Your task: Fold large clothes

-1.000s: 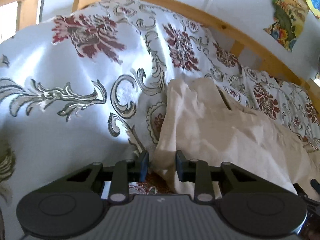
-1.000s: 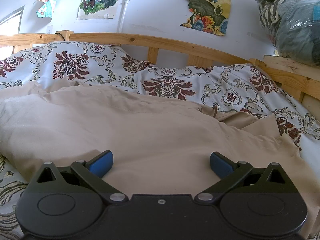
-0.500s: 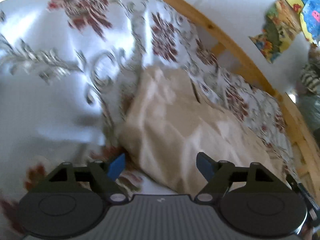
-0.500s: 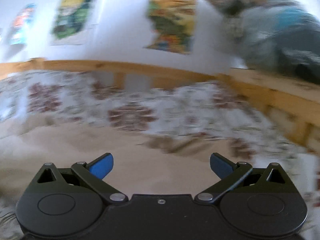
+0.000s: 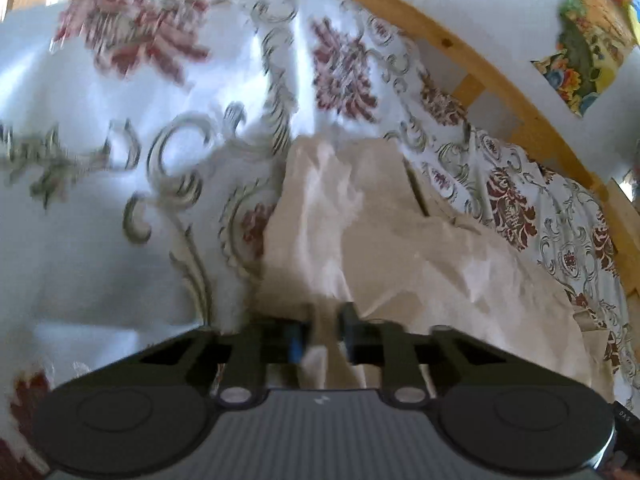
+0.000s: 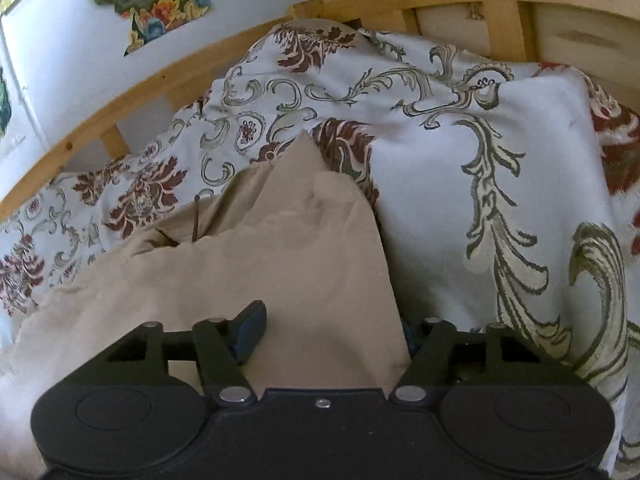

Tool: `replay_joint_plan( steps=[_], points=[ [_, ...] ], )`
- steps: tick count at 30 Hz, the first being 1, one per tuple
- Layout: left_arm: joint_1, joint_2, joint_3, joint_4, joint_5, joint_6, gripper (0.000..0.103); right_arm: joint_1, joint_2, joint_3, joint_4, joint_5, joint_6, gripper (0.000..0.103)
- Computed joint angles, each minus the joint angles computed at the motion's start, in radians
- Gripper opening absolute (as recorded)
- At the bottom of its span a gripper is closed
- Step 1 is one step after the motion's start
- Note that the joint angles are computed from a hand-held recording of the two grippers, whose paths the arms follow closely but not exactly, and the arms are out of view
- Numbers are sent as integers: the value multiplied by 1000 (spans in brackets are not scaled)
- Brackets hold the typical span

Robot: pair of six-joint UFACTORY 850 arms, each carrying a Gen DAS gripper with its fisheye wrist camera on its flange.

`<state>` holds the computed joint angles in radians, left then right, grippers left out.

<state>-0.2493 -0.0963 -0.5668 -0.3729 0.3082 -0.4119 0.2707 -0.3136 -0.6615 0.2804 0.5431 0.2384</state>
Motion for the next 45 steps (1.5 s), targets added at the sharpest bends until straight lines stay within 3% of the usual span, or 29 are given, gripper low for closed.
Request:
replay_joint_plan(
  steps=[2, 4, 7, 9, 13, 15, 18, 22, 23, 24, 25, 26, 31, 34, 37, 40, 42, 45],
  points=[
    [-30, 24, 8, -117, 59, 156, 5, -3, -3, 2, -24, 15, 41, 24],
    [-47, 59, 22, -179, 105, 227, 3, -12, 6, 14, -77, 38, 105, 13],
    [-45, 127, 65, -197, 153, 201, 2, -11, 28, 26, -138, 49, 135, 8],
    [-47, 174, 99, -272, 174, 263, 2, -3, 45, 33, -211, 52, 190, 8],
    [0, 263, 161, -378, 156, 389, 2, 34, 69, 38, -337, 41, 274, 7],
    [41, 284, 187, -345, 139, 391, 2, 57, 66, 26, -362, 13, 279, 8],
    [105, 268, 187, -174, 81, 254, 3, 103, 47, 2, -238, -44, 153, 23],
    [104, 235, 181, -145, 97, 197, 11, 147, 48, 6, -53, -24, -41, 39],
    [107, 230, 181, -127, 97, 166, 21, 163, 52, 11, 12, -3, -105, 54],
    [111, 227, 184, -96, 98, 119, 38, 182, 55, 21, 90, 38, -180, 63],
    [116, 223, 187, -75, 102, 75, 46, 203, 56, 25, 163, 83, -255, 79],
    [117, 223, 194, -61, 109, 42, 57, 230, 59, 38, 231, 144, -329, 86],
    [147, 186, 211, 103, 155, -164, 69, 362, 24, 39, 371, 395, -551, 102],
    [141, 169, 205, 110, 179, -177, 77, 428, -21, -16, 336, 409, -607, 102],
    [104, 152, 182, -40, 164, -29, 66, 483, -98, -107, 326, 375, -668, 102],
    [86, 149, 173, -117, 161, 19, 39, 524, -178, -201, 378, 328, -780, 102],
    [85, 157, 173, -91, 155, 5, 12, 537, -215, -240, 420, 297, -825, 101],
    [47, 196, 187, -107, 210, 126, 4, 533, -243, -263, 435, 236, -795, 101]
  ],
)
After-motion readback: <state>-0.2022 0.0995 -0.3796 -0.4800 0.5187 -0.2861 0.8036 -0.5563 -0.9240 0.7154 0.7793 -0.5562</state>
